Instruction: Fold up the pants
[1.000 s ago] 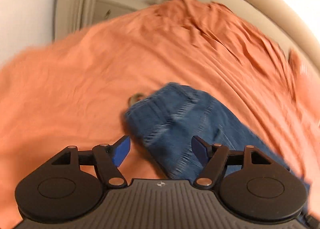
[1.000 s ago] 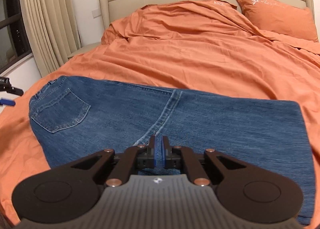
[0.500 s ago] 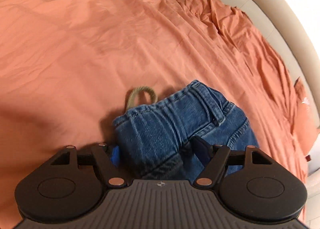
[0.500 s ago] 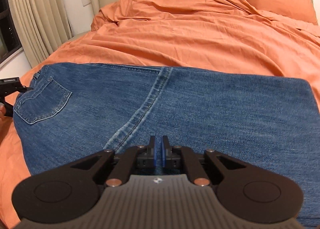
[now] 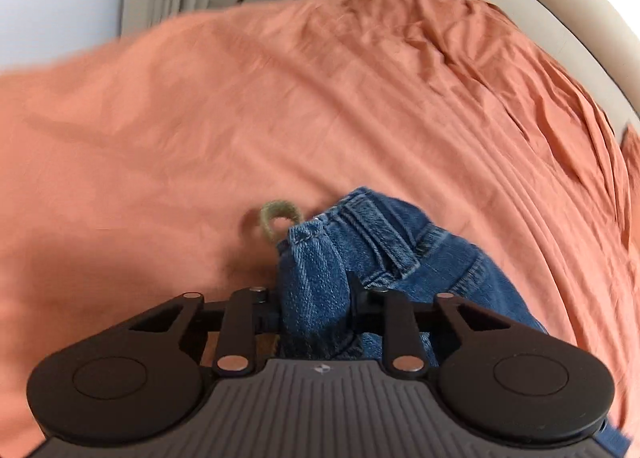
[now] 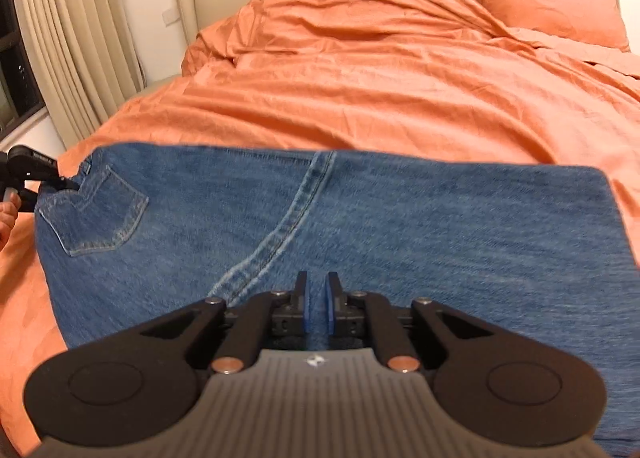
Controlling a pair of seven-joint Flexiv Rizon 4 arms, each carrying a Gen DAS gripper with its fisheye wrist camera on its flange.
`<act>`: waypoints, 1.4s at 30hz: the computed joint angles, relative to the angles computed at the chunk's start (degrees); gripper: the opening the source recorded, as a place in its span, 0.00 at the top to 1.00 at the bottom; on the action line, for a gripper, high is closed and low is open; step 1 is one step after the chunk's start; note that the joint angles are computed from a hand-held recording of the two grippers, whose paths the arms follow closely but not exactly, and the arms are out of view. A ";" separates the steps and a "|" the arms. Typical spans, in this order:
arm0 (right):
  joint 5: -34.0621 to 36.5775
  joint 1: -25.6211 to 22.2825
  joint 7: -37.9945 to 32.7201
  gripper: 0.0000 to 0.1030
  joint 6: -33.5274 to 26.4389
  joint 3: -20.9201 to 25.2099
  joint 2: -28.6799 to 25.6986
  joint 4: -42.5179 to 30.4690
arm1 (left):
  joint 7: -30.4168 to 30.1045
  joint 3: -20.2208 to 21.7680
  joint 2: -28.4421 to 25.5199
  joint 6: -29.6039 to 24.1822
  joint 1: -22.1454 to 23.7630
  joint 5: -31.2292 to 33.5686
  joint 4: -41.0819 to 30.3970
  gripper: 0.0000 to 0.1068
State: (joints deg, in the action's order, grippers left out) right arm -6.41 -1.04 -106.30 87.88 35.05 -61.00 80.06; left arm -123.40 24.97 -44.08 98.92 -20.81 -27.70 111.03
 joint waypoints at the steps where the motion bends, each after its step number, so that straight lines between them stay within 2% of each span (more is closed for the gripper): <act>1: 0.21 -0.64 -0.22 0.96 0.34 0.69 0.18 0.26 | 0.21 3.58 -0.47 -1.62 -3.17 -0.29 -1.10 0.75; 6: 0.46 -3.59 -0.65 0.96 1.05 3.55 1.38 1.60 | -2.00 17.70 -0.43 -5.42 -16.66 1.91 -3.35 0.77; 11: 1.62 -5.91 -0.65 0.95 -1.58 4.48 3.63 2.67 | -4.52 32.05 -5.35 -13.47 -30.19 7.64 -11.61 0.79; 14: 3.69 -8.01 -1.75 0.95 -3.29 5.86 4.44 2.87 | -5.26 36.20 -9.42 -18.51 -34.00 11.27 -19.04 0.79; 16: 5.48 -9.54 -2.78 0.95 -4.43 6.87 4.85 2.91 | -4.92 37.42 -12.34 -22.35 -34.82 13.67 -25.07 0.79; 18: 7.30 -10.82 -3.90 0.95 -5.27 7.32 5.44 3.09 | -4.33 37.11 -14.99 -25.44 -34.87 15.77 -30.74 0.79; 20: 9.02 -11.29 -4.21 0.94 -6.17 6.53 6.08 2.76 | -3.35 34.82 -17.15 -28.32 -33.84 16.98 -36.50 0.79; 25: 13.84 -12.43 -3.82 0.94 -10.53 5.45 5.84 -0.38 | -0.35 26.22 -22.46 -35.66 -29.46 18.10 -49.50 0.78; 28: 15.89 -11.69 -3.78 0.94 -12.11 3.45 5.59 -2.04 | 2.73 18.78 -22.49 -36.93 -26.96 18.00 -50.63 0.75; 30: 17.20 -10.88 -2.84 0.93 -14.52 1.87 5.39 -3.53 | 4.46 13.82 -21.45 -35.21 -25.16 17.95 -49.50 0.64; 32: 19.05 -11.31 -3.05 0.93 -17.86 2.31 4.59 -5.49 | 6.71 7.55 -18.74 -30.83 -22.50 17.52 -46.05 0.42; 34: 20.82 -11.28 -3.77 0.93 -19.70 2.53 4.03 -6.89 | 9.34 0.20 -16.13 -26.22 -18.34 16.54 -43.03 0.35; 36: 22.47 -11.01 -5.27 0.90 -20.18 2.68 3.68 -7.81 | 10.50 -4.67 -13.51 -21.84 -15.49 16.88 -39.41 0.32; 37: 23.48 -11.01 -6.13 0.85 -20.23 2.99 3.57 -8.17 | 10.32 -5.53 -12.37 -19.88 -14.80 17.65 -37.79 0.32; 39: 25.66 -11.45 -8.67 0.80 -20.72 4.37 3.04 -9.16 | 8.48 -4.35 -10.69 -16.98 -14.85 19.80 -35.45 0.31; 40: 26.74 -11.68 -10.02 0.78 -20.83 5.00 2.94 -9.39 | 6.79 -2.60 -10.30 -15.96 -15.41 20.83 -34.75 0.29; 42: 28.91 -11.90 -12.42 0.75 -21.07 6.10 2.69 -9.87 | 1.27 4.90 -10.42 -17.21 -18.63 22.71 -33.98 0.27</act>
